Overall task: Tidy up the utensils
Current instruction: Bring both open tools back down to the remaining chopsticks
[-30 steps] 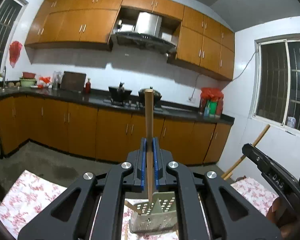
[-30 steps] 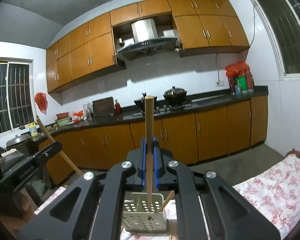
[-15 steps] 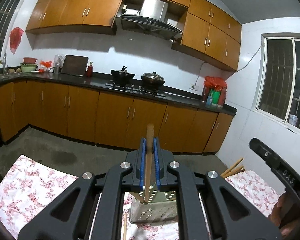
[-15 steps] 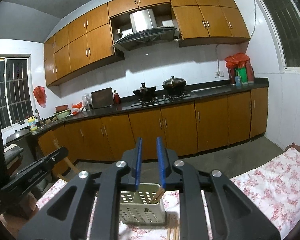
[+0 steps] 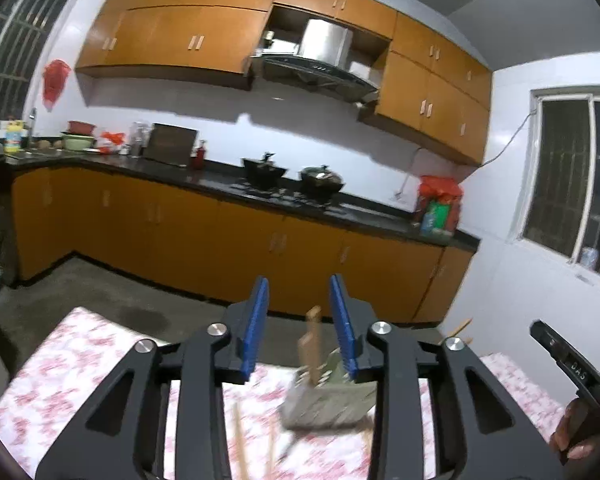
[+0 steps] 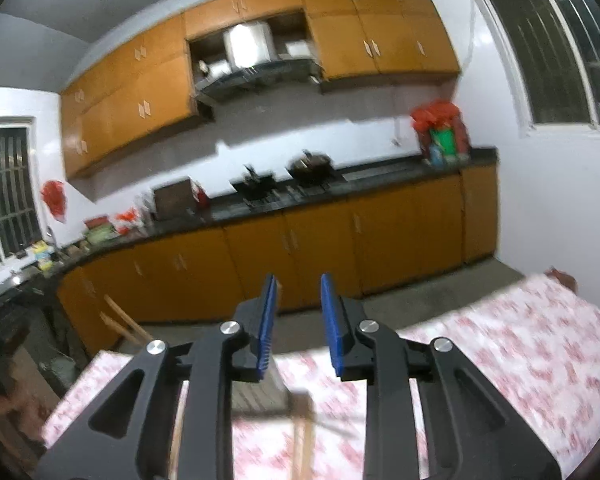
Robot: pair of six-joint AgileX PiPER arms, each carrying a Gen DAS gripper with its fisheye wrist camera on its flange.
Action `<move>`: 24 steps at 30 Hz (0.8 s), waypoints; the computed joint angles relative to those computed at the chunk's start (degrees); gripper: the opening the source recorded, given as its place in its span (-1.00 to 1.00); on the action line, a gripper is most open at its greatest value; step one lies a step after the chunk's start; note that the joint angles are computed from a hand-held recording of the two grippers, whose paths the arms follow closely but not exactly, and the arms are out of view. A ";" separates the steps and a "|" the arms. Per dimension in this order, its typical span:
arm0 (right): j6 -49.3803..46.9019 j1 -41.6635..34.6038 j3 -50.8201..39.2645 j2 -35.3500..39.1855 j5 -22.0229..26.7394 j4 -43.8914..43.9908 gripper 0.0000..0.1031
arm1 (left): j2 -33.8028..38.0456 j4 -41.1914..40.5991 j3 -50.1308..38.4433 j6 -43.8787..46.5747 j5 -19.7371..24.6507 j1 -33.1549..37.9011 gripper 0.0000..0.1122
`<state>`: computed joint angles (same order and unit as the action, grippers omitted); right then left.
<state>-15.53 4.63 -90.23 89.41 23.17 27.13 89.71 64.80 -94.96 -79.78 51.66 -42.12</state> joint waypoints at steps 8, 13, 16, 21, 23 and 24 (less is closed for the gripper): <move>-0.01 -2.43 10.23 3.87 8.17 -1.39 -0.52 | -3.88 -5.11 14.85 -3.08 6.60 -1.26 -0.32; -4.30 0.83 15.43 5.98 10.59 0.25 -0.53 | -3.87 -12.69 21.32 -3.03 3.37 0.92 -0.32; -4.08 3.19 17.08 6.92 10.22 -0.93 -0.59 | -3.04 -15.81 23.30 -1.66 1.85 1.47 -0.32; -1.47 5.50 18.00 8.31 9.76 -4.29 -0.68 | -2.51 -18.26 25.68 -1.37 0.42 1.11 -0.32; -0.17 5.93 17.23 9.15 10.03 -5.97 -0.70 | -2.47 -18.33 26.80 -1.97 -0.33 0.96 -0.32; 0.41 6.09 17.31 9.14 10.03 -6.63 -0.72 | -2.21 -18.54 26.90 -1.86 -0.76 1.13 -0.32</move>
